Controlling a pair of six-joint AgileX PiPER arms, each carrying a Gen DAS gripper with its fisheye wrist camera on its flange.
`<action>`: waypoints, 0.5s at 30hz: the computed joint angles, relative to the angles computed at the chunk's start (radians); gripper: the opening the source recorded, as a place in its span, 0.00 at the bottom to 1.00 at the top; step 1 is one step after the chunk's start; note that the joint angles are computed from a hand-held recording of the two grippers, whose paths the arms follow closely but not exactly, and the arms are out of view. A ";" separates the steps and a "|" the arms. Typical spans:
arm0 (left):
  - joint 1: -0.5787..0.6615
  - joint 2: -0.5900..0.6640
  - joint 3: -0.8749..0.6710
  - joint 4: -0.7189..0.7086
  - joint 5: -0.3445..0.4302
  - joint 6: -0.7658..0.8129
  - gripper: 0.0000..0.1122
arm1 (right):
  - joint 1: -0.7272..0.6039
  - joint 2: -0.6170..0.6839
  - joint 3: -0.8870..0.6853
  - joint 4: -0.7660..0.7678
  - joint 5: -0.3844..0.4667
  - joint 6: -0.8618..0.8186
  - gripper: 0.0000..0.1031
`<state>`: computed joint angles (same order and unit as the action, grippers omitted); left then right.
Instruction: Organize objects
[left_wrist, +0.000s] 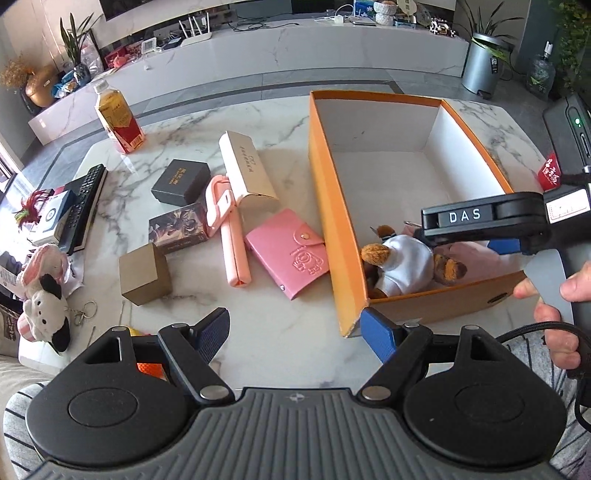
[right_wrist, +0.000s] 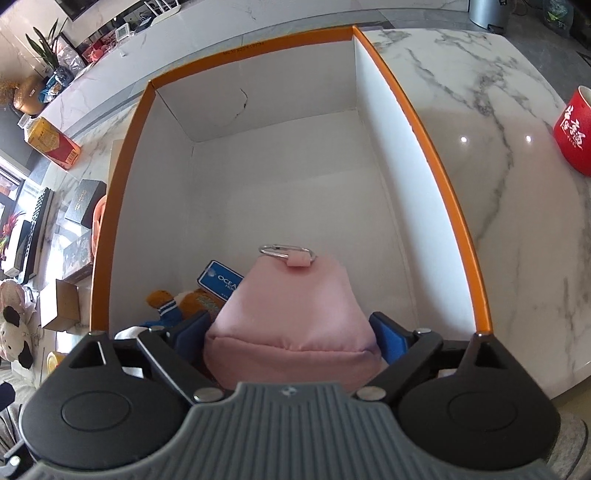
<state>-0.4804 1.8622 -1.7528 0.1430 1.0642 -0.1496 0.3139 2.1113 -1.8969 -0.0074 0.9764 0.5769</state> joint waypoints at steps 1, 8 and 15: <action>0.002 0.000 0.000 -0.018 0.006 0.002 0.82 | 0.013 -0.019 0.017 -0.039 -0.016 0.011 0.99; -0.009 -0.042 0.054 -0.119 0.062 -0.004 0.82 | -0.026 -0.137 0.094 0.108 -0.089 -0.189 0.99; -0.054 -0.105 0.147 -0.107 0.054 -0.027 0.81 | -0.027 -0.084 -0.035 0.258 0.075 -0.351 0.99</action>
